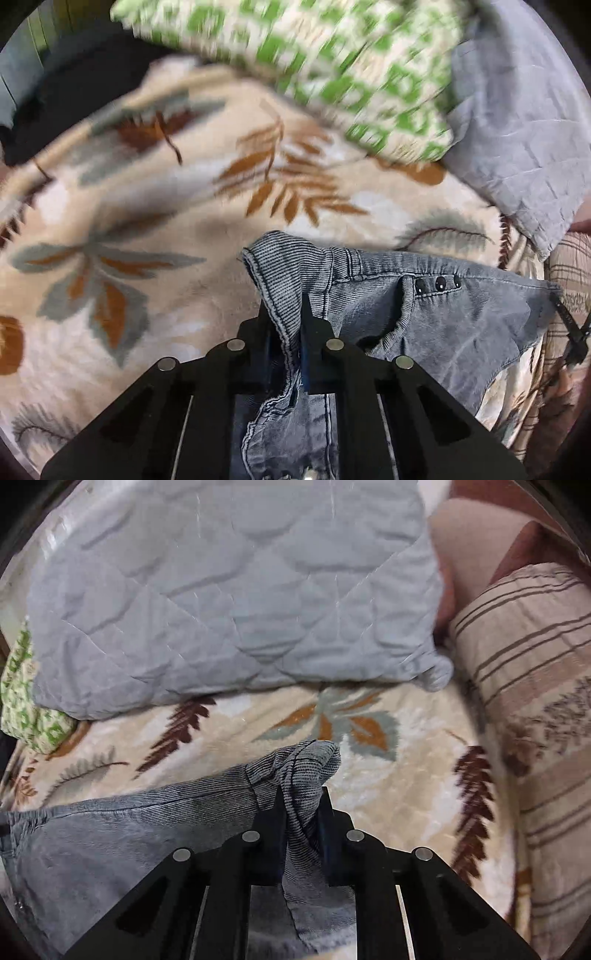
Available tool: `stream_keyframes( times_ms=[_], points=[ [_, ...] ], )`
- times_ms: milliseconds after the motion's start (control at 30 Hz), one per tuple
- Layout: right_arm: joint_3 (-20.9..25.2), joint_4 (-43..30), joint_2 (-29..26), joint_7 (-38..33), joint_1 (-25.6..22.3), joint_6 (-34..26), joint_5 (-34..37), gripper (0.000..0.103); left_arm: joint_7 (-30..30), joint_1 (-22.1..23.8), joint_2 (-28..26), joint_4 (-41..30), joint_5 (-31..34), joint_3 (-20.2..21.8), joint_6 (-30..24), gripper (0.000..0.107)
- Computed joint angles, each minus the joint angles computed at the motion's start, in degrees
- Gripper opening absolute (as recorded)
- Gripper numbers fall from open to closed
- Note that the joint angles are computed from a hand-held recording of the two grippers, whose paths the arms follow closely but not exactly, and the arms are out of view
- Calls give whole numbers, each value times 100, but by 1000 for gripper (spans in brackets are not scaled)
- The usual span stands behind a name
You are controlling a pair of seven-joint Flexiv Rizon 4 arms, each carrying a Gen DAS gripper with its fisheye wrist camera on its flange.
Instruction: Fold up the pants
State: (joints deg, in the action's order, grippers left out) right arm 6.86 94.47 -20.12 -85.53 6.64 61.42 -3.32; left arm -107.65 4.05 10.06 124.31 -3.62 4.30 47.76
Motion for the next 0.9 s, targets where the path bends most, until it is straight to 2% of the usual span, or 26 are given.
stream_keyframes(
  times_ms=[67,267,367,567,733,833,900],
  points=[
    [1,258,309,9,-34,98,-7,13,-175,3,321,-25,502,-117,-62,9],
    [61,1030,1284,-61,-177,327,286,13,-327,2,1480,152,1113,-282,-342,10],
    [65,1440,1883,-378,-285,350,799,13,-436,-13,1975,305,1209,-400,-424,10],
    [-276,2598,3324,-1126,-247,141,1789,13,-495,-185,3273,1018,1002,-267,-679,10],
    [-625,3818,4692,-1445,-226,-302,2100,13,-496,-342,4508,1740,872,-186,-1454,11],
    [-700,4394,5212,-1379,-314,-701,2024,14,-531,-402,4820,2098,749,-136,-2056,11],
    [-709,4658,5385,-1237,-385,-944,1933,19,-603,-411,4947,2287,642,-52,-2390,11]
  ],
)
